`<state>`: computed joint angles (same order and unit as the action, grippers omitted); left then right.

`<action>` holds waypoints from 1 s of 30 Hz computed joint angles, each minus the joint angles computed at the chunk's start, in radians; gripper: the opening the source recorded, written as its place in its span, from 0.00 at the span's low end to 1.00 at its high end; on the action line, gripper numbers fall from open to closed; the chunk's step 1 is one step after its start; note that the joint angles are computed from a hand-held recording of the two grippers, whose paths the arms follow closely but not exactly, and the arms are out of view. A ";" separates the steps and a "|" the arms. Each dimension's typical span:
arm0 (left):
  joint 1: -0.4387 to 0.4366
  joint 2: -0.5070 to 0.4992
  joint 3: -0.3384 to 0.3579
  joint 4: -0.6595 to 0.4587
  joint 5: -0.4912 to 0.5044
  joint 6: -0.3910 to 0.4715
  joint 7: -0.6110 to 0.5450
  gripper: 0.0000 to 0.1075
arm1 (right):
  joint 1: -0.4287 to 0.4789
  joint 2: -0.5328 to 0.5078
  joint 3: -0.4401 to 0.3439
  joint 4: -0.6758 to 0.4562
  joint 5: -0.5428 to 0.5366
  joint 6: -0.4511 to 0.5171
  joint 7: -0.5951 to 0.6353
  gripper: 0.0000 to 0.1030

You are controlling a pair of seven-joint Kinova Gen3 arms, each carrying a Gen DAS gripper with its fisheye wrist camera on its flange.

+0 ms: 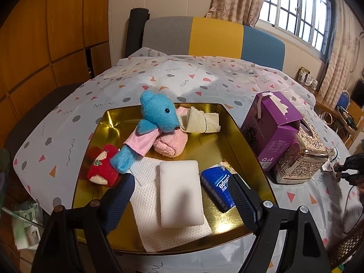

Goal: Organize soft objects
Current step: 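Lift the scrunchie off the bed with the right tool, then carry the scrunchie into the gold tray with the right tool and release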

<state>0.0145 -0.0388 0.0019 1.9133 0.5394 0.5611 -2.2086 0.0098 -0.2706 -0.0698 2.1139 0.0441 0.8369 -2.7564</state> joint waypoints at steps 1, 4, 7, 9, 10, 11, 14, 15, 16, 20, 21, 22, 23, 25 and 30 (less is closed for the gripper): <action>-0.001 0.002 -0.001 -0.001 0.002 0.003 0.000 0.79 | 0.000 -0.006 -0.018 -0.004 0.012 0.001 -0.015 0.23; -0.004 0.007 -0.002 -0.003 0.010 0.008 -0.003 0.79 | -0.003 -0.025 -0.063 -0.012 0.047 0.010 -0.070 0.23; -0.009 0.012 -0.005 -0.004 0.029 0.014 -0.021 0.79 | -0.034 -0.057 -0.073 0.011 0.044 -0.066 -0.062 0.23; -0.013 0.016 -0.004 -0.004 0.038 0.016 -0.026 0.79 | -0.053 -0.063 -0.072 -0.001 0.044 -0.098 -0.023 0.23; -0.015 0.017 -0.004 -0.004 0.041 0.018 -0.029 0.79 | -0.058 -0.064 -0.079 -0.012 0.052 -0.115 -0.006 0.23; -0.017 0.019 -0.003 -0.004 0.041 0.019 -0.028 0.79 | -0.064 -0.057 -0.088 -0.032 0.059 -0.124 0.011 0.23; -0.023 0.021 -0.003 -0.004 0.048 0.018 -0.032 0.79 | -0.079 -0.013 -0.105 -0.114 0.093 -0.119 0.076 0.23; -0.025 0.021 -0.003 -0.004 0.050 0.017 -0.033 0.79 | -0.083 0.008 -0.112 -0.146 0.105 -0.109 0.087 0.23; -0.027 0.021 -0.003 -0.004 0.051 0.017 -0.033 0.79 | -0.091 0.032 -0.112 -0.179 0.114 -0.102 0.103 0.23; -0.034 0.022 -0.006 -0.004 0.054 0.015 -0.034 0.79 | -0.130 0.121 -0.118 -0.310 0.166 -0.059 0.143 0.23; -0.036 0.023 -0.006 -0.005 0.053 0.015 -0.032 0.79 | -0.144 0.141 -0.113 -0.340 0.174 -0.052 0.154 0.23; -0.038 0.024 -0.007 -0.005 0.053 0.016 -0.032 0.79 | -0.160 0.167 -0.113 -0.378 0.189 -0.043 0.163 0.23; -0.040 0.025 -0.007 -0.006 0.051 0.016 -0.029 0.79 | -0.168 0.188 -0.119 -0.400 0.205 -0.041 0.161 0.23; -0.043 0.027 -0.007 -0.007 0.050 0.016 -0.028 0.79 | -0.213 0.235 -0.108 -0.467 0.235 -0.026 0.173 0.23; -0.050 0.025 -0.009 -0.008 0.038 0.009 -0.016 0.79 | -0.319 0.334 -0.091 -0.611 0.253 -0.015 0.257 0.23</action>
<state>-0.0358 -0.0135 -0.0075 1.9050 0.5779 0.5702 -2.2248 -0.3088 0.0637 -0.1609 1.5030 0.2966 0.8221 -2.4997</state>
